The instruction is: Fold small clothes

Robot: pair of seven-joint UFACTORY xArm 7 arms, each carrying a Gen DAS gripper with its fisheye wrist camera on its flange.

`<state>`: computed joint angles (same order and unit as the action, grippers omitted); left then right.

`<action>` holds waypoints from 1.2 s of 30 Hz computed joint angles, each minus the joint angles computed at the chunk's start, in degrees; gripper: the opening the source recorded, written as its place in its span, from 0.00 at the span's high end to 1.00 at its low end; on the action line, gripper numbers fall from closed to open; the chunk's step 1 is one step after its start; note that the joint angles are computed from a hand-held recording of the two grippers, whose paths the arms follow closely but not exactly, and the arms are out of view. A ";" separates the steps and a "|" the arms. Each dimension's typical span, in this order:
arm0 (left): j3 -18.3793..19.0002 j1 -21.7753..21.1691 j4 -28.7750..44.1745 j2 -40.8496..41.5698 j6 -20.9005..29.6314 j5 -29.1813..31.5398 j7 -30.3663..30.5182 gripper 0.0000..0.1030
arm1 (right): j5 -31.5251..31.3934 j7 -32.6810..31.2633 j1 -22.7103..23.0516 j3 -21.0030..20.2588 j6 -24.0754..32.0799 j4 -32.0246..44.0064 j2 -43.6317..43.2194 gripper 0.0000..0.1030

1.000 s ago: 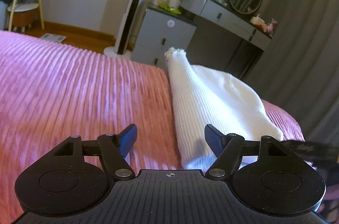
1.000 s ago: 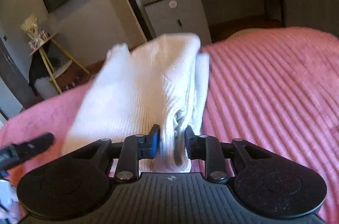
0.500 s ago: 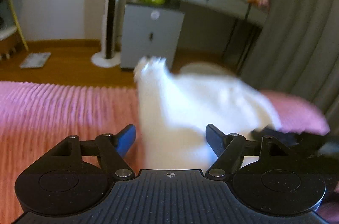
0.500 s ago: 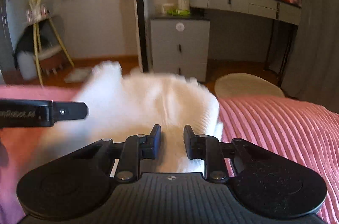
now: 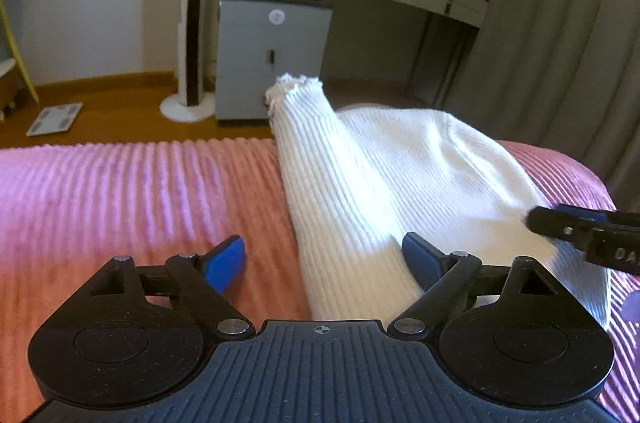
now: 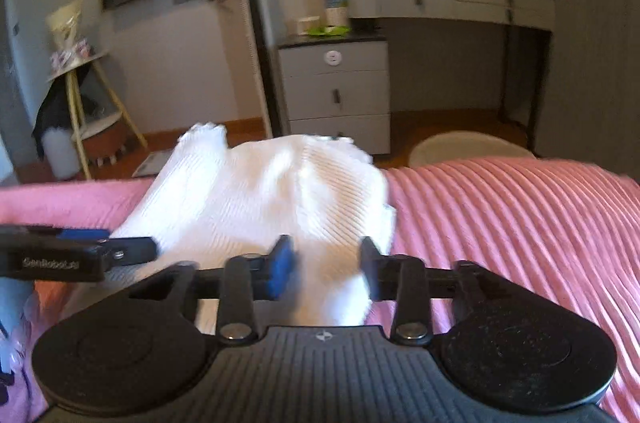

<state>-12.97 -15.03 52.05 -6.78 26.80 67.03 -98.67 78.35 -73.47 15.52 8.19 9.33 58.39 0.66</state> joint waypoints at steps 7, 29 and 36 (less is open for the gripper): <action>-0.96 -0.84 -0.80 -1.85 1.39 -5.74 4.12 0.11 | -5.99 14.16 -4.15 -3.26 16.03 1.63 1.54 0.44; 5.42 0.88 3.28 7.24 -16.42 -6.85 2.54 0.42 | -10.14 22.63 -8.55 0.89 23.13 10.26 10.11 0.59; 3.22 2.23 -2.29 -3.18 -15.34 -7.94 1.31 0.59 | -9.83 16.81 -4.00 1.30 19.44 4.91 -0.58 0.65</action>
